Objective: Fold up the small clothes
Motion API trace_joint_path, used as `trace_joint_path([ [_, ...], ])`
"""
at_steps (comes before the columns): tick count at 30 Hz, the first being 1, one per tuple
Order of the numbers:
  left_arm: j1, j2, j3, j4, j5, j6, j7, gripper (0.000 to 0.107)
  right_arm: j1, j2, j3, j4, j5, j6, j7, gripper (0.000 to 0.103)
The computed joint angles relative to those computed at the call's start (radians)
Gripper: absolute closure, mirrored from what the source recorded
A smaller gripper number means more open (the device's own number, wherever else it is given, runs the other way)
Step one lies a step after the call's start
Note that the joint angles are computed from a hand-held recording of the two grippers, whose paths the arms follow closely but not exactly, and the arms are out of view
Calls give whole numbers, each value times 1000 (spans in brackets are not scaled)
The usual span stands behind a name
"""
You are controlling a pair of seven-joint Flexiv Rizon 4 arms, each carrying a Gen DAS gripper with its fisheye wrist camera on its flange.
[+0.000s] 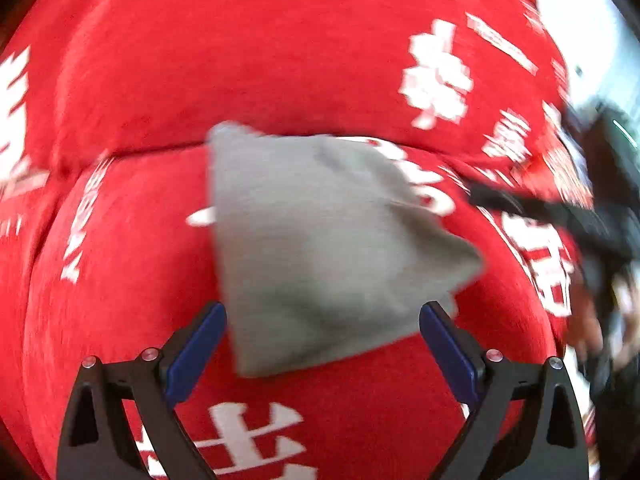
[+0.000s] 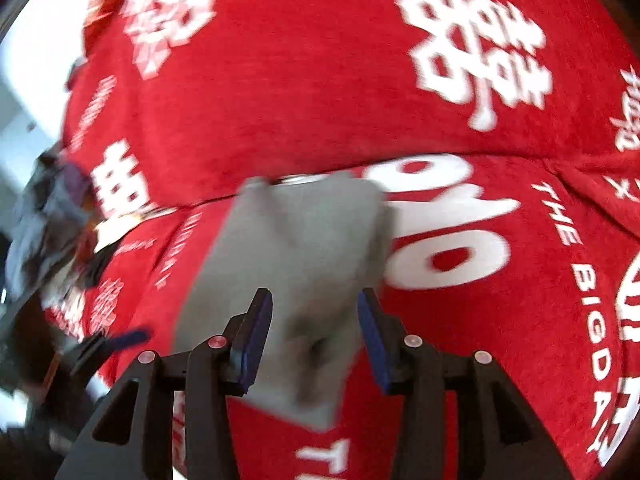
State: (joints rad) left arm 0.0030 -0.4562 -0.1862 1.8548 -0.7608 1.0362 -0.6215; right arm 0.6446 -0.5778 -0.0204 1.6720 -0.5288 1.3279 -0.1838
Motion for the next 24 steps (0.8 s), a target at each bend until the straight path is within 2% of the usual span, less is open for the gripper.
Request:
trace_joint_path([
  [1,-26,-9,33,-6,-43,1,12,9,18,-3,-2,-16,-15,-28,-7,55],
  [2,-28,-17,33,-6,-67,19,28,9,24,-9,9,-36,-29,-74,-19,54],
  [4,5,-17,-12,18,-29,97,61,9,34,-37,51,-114,-21,-258,-97,54],
  [6,25,5,-37,61,-33,134,165,9,65,-52,54,-164,-5,-422,-124,54],
  [8,40,21,-63,107,-64,178,277,9,57,-35,65,-127,-21,-395,-75,54],
  [10,19,3,-55,120,-36,245,324,9,54,-26,64,-101,-17,-376,-18,53],
  [11,7,-12,-47,116,-13,271,314,9,48,-31,72,-107,-6,-389,-12,53],
  [14,-8,-51,-19,74,60,260,212,9,34,-52,96,-137,32,-420,-12,53],
  [16,-16,-79,-2,47,98,298,144,9,26,-61,105,-144,45,-387,-17,53],
  [17,-12,-89,5,35,116,291,116,9,28,-64,105,-152,48,-394,-22,53],
  [18,3,-91,7,23,128,255,92,9,38,-63,101,-167,43,-446,-30,53],
  [20,64,-73,-45,44,102,235,114,9,48,-55,95,-169,35,-480,-26,53],
  [22,116,-53,-102,80,52,238,185,9,50,-36,89,-135,19,-444,4,52],
  [24,112,-51,-94,86,56,222,206,9,48,-35,90,-128,17,-437,16,52],
])
